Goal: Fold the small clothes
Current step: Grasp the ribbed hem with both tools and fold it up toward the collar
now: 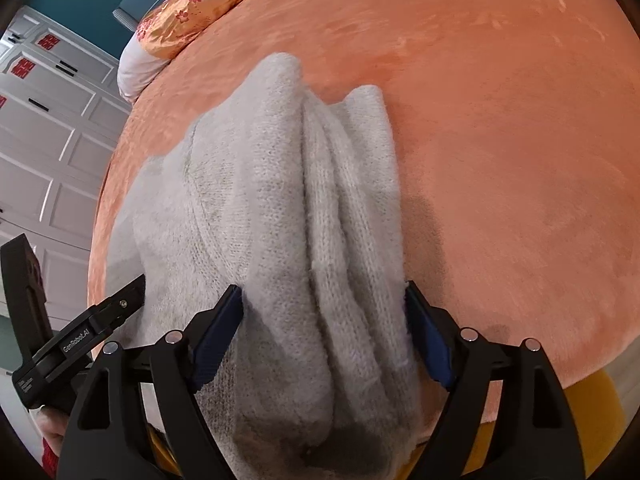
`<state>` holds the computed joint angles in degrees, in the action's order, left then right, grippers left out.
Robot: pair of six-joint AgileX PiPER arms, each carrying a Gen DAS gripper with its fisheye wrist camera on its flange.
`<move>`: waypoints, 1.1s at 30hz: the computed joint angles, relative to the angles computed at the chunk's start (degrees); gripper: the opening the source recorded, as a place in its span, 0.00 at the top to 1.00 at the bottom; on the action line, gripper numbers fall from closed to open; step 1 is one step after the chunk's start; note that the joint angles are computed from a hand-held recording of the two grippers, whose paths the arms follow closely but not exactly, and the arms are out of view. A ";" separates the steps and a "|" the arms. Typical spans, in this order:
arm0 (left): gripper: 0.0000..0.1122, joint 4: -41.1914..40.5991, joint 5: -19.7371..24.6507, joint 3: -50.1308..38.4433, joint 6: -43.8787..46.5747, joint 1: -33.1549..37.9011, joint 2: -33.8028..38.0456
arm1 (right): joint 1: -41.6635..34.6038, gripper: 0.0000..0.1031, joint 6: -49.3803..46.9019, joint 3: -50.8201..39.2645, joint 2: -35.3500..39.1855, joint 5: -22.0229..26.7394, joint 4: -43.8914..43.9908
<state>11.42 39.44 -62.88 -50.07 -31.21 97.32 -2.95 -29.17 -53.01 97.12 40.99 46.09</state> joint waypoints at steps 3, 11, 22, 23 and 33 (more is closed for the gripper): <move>0.13 0.83 -1.73 0.98 0.11 0.05 -0.05 | 0.40 0.24 -0.51 -0.44 0.59 -0.33 0.36; 0.13 -8.15 -6.83 3.54 7.98 3.23 -0.33 | 0.03 0.31 -2.01 -3.25 2.98 1.28 1.23; 0.62 -34.57 -2.05 7.56 35.22 7.91 -10.66 | -8.52 0.70 -6.63 -0.20 -2.29 12.14 8.75; 0.63 -35.48 -1.55 7.88 35.51 7.46 -11.29 | -9.23 0.71 -6.38 0.78 -3.79 12.73 8.27; 0.65 -37.52 0.03 9.75 32.22 -2.60 -20.51 | -20.95 0.71 -7.58 7.10 -24.51 25.14 5.37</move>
<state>-26.10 39.47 -53.13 -17.85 -33.81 76.81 -23.90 -36.75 -45.91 72.62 66.13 51.47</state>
